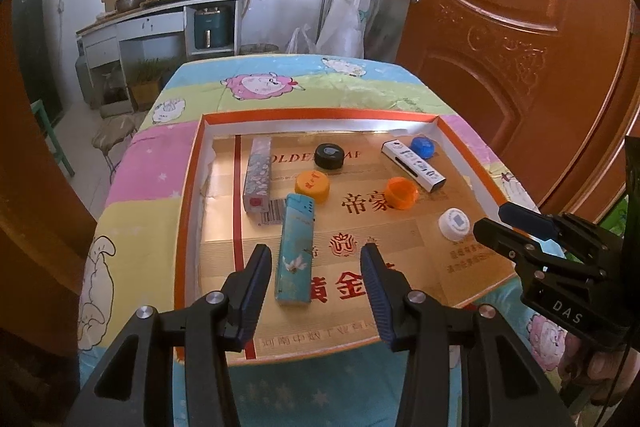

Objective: Organize rigid objects
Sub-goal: 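Withdraw both tools from the box lid toward the red cap and gold box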

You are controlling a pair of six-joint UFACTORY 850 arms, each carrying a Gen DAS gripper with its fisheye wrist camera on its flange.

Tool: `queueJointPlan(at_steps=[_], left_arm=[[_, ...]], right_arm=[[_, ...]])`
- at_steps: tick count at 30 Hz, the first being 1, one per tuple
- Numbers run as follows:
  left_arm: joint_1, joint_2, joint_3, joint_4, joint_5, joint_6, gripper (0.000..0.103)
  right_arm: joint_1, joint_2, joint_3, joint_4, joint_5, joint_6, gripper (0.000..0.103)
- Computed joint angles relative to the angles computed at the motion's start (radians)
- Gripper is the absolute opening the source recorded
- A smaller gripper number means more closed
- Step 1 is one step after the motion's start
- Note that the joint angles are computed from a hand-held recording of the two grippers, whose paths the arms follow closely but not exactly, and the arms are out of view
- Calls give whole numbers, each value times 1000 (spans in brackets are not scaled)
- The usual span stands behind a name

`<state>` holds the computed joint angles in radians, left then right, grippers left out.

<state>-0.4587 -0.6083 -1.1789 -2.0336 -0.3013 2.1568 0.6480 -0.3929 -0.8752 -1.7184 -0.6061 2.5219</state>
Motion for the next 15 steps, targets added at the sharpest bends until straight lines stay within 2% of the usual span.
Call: queueJointPlan(at_steps=[15], left_arm=[[-1,98,107,-117,-31,135,46]], right_arm=[[69,66,37,71,-70,-28,45]])
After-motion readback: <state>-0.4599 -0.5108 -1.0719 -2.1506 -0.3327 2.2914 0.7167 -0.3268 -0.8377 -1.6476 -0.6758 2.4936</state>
